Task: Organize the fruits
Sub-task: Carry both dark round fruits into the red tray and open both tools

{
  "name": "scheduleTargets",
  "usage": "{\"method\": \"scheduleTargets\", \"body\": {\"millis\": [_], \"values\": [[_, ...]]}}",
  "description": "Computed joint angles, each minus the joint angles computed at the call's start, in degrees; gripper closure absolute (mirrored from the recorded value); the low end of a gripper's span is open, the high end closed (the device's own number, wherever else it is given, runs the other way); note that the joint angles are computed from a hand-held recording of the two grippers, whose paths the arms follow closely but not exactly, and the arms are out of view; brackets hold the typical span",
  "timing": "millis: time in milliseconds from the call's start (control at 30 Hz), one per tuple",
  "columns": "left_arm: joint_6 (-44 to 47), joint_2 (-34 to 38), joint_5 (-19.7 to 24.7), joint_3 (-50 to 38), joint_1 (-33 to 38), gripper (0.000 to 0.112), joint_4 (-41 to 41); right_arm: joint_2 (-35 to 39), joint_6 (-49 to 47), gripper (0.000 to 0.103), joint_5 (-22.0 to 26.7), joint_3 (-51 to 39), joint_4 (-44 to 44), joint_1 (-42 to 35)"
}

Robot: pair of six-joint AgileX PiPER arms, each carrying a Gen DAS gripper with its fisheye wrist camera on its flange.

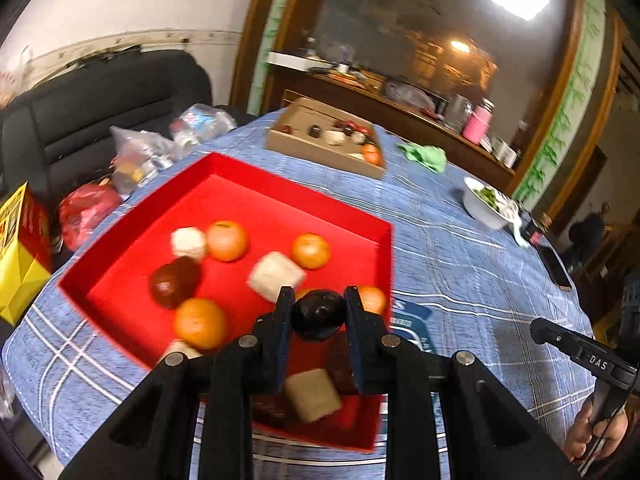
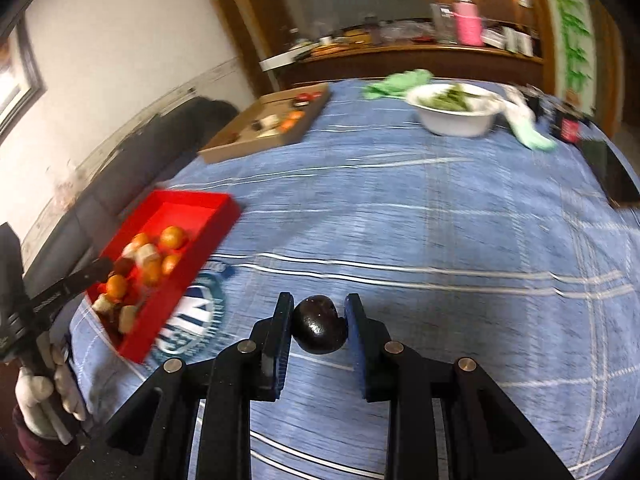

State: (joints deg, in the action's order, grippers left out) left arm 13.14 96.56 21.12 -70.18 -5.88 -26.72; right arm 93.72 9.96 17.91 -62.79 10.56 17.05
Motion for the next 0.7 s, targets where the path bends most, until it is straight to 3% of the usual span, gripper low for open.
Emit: {"method": "scheduleTargets", "body": {"millis": [367, 567, 700], "values": [[6.64, 1.26, 0.7, 0.35, 7.29, 0.088, -6.73, 16.0, -1.75, 0.074, 11.01, -24.83, 2.71, 8.47], [3.44, 3.8, 0.03, -2.14, 7.03, 0.088, -1.59, 26.84, -0.72, 0.074, 19.56, -42.46, 2.77, 10.24], [5.19, 6.09, 1.35, -4.22, 7.4, 0.088, -3.04, 33.67, 0.01, 0.074, 25.59, -53.74, 3.08, 10.5]]}}
